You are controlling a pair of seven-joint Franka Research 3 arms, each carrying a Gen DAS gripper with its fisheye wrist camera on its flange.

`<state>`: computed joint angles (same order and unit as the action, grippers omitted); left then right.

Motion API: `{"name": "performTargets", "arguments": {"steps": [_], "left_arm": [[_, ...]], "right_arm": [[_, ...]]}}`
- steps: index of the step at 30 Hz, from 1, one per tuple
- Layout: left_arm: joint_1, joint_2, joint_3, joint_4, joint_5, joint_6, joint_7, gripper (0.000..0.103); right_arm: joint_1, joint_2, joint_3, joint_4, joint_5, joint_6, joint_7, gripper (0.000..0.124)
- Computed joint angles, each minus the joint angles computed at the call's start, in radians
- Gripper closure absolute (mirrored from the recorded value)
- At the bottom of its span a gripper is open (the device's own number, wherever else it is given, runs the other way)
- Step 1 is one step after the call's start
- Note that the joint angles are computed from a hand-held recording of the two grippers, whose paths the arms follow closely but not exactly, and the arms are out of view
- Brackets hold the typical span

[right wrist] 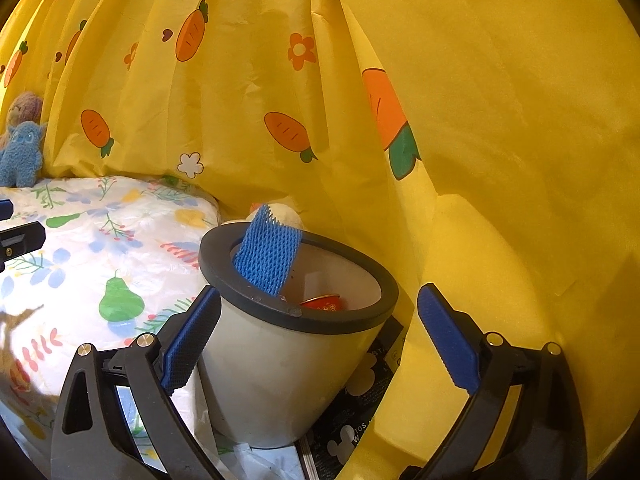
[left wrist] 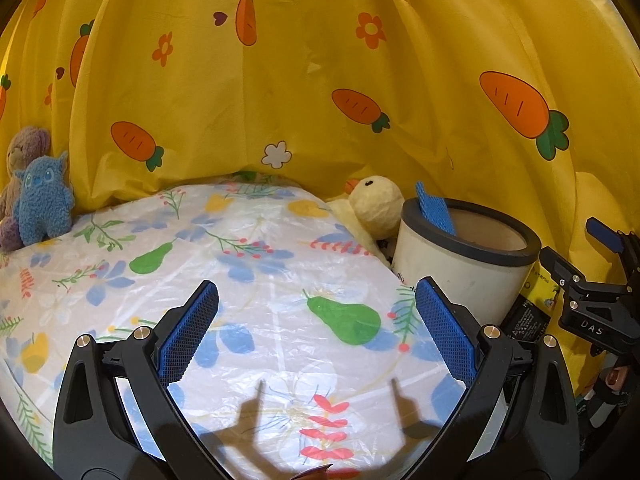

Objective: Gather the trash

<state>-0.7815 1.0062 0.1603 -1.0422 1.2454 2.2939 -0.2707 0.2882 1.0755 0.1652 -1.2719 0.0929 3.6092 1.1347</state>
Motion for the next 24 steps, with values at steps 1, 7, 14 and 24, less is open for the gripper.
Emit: {"name": "performTargets", "arguments": {"steps": [1, 7, 14, 24], "left_arm": [[0.000, 0.001, 0.000, 0.002, -0.001, -0.001, 0.001, 0.006], [0.002, 0.015, 0.002, 0.020, -0.009, 0.003, 0.007, 0.006], [0.008, 0.029, 0.005, 0.032, -0.024, 0.014, 0.015, 0.006], [0.008, 0.028, 0.011, 0.030, -0.022, 0.027, 0.012, 0.006]], "right_arm": [[-0.003, 0.000, 0.004, -0.001, -0.004, -0.001, 0.003, 0.029], [-0.002, -0.001, 0.001, -0.002, -0.003, 0.002, 0.005, 0.029], [-0.001, -0.001, -0.002, -0.001, 0.002, -0.005, 0.008, 0.029], [-0.006, 0.000, 0.007, 0.000, -0.003, -0.008, 0.014, 0.028]]}}
